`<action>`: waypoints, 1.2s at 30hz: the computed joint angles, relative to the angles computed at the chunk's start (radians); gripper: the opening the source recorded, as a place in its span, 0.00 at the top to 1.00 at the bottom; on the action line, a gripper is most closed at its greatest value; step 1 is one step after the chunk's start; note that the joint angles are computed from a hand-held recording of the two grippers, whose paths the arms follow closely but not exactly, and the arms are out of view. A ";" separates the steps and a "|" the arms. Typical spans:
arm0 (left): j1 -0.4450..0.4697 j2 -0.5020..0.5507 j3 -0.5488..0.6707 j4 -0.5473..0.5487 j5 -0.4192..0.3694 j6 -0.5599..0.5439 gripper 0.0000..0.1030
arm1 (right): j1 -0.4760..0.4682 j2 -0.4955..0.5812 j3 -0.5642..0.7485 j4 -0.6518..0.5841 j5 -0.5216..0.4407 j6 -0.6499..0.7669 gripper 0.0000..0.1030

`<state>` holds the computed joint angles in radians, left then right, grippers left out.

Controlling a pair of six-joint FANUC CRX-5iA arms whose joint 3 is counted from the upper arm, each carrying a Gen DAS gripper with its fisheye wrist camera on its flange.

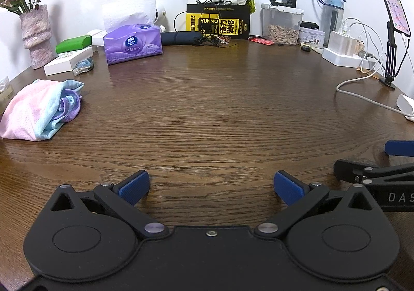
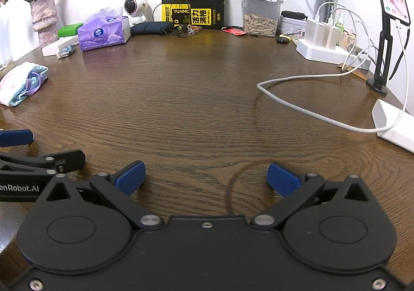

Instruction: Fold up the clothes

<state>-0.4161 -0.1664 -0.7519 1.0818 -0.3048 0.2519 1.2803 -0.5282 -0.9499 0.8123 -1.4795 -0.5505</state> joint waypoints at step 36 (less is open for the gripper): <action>-0.002 -0.001 0.000 -0.007 0.005 0.009 0.00 | -0.067 0.051 0.028 -0.038 -0.042 -0.076 0.00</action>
